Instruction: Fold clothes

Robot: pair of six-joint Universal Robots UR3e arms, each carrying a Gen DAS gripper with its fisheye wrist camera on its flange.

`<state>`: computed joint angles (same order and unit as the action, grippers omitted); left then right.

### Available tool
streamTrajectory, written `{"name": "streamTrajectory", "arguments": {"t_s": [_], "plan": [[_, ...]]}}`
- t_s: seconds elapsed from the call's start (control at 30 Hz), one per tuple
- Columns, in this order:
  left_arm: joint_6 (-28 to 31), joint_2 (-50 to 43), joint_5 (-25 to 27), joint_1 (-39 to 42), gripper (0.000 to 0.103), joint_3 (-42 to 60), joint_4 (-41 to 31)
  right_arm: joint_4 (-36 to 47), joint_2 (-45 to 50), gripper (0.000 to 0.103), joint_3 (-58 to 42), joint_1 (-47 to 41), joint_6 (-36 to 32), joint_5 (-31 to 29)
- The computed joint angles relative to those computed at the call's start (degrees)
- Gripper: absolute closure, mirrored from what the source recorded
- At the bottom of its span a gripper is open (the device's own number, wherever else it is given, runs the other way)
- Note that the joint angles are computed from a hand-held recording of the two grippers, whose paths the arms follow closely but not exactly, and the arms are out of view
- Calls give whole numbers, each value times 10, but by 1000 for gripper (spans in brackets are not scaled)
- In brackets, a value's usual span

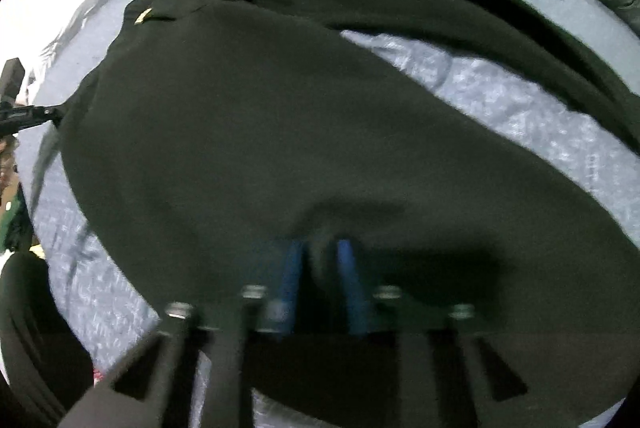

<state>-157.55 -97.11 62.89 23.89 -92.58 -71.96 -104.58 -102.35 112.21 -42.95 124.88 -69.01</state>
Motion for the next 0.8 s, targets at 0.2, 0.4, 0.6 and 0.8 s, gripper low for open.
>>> {"name": "streamTrajectory", "arguments": {"t_s": [0.2,0.4,0.6,0.8], "plan": [[25,35,-23,12,99,-16,-10,40,-48,101,2,-30,-45,25],[93,100,-77,85,99,-18,-104,229,-72,101,-78,-108,-150,68],[180,160,-102,145,99,-29,-211,293,-66,101,-100,-129,-212,51],[175,164,-71,146,98,-84,-190,234,-58,101,-47,-99,-176,23]]}}
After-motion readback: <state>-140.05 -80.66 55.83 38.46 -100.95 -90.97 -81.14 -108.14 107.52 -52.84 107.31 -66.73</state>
